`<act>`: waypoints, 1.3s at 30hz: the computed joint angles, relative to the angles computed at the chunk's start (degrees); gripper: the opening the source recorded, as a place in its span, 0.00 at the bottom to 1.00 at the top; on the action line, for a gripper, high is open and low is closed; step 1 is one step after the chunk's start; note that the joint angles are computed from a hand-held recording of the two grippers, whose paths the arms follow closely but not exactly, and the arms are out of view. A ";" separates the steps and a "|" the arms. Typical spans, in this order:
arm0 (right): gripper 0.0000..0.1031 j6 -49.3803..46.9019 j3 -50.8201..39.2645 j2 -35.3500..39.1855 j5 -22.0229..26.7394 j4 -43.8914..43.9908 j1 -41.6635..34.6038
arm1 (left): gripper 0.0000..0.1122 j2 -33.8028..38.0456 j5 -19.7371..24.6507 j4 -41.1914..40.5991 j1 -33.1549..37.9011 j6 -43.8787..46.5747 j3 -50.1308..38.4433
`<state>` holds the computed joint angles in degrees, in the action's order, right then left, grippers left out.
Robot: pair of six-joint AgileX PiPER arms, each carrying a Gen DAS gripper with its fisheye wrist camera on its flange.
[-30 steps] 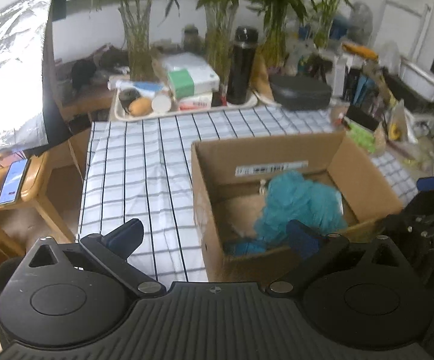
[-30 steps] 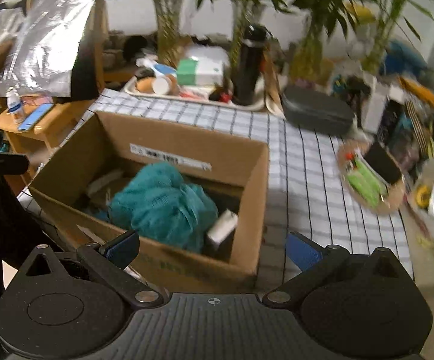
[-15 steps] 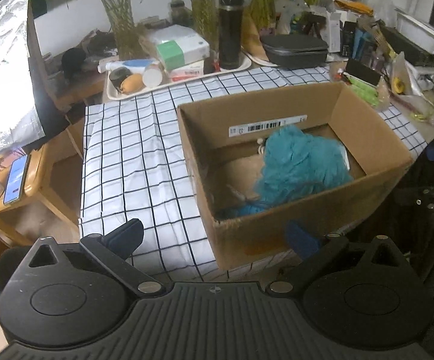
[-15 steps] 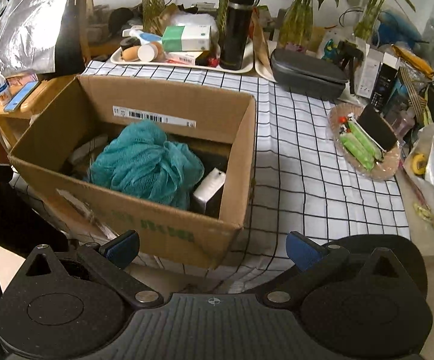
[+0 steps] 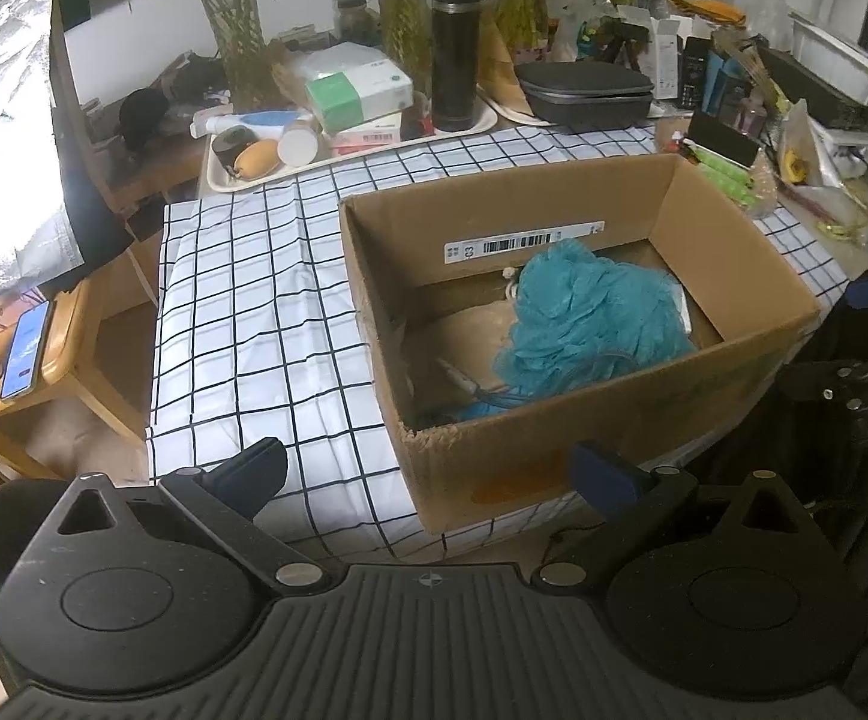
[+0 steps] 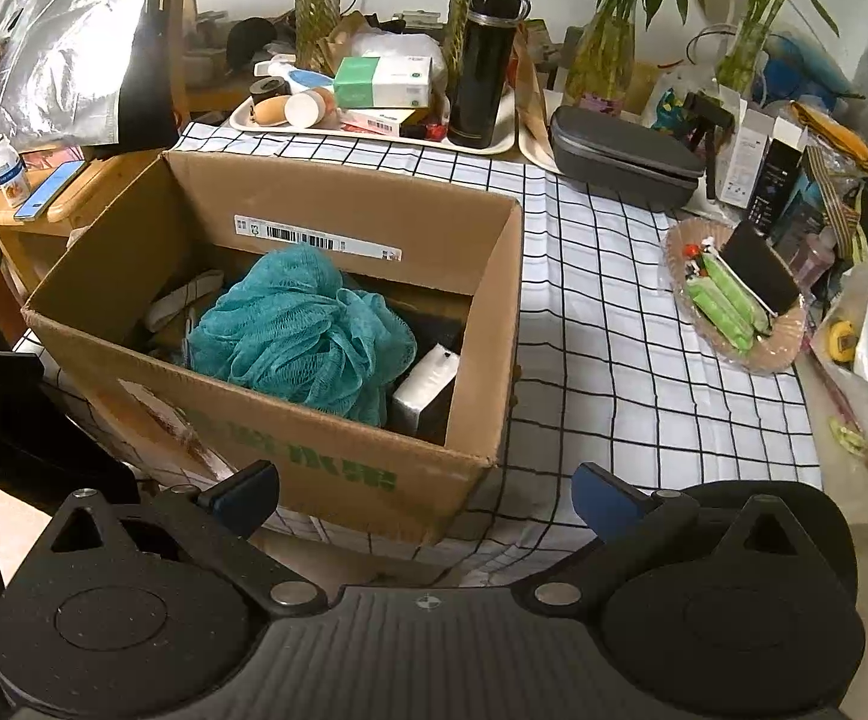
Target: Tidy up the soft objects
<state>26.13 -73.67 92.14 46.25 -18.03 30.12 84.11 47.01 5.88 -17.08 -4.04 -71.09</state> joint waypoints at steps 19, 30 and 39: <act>1.00 0.90 -0.67 0.41 -0.23 -1.48 0.54 | 0.92 0.25 0.16 -0.15 0.46 -0.01 -0.18; 1.00 1.01 -0.59 0.42 -0.49 -2.11 0.81 | 0.92 0.24 0.16 -0.30 0.53 0.05 -0.29; 1.00 1.99 -1.06 0.50 0.03 -3.55 1.44 | 0.92 0.16 -0.11 -0.82 1.20 0.20 -0.13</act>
<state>28.12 -74.73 92.64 46.28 -21.58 31.56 84.27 46.89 5.06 -15.87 -3.84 -71.22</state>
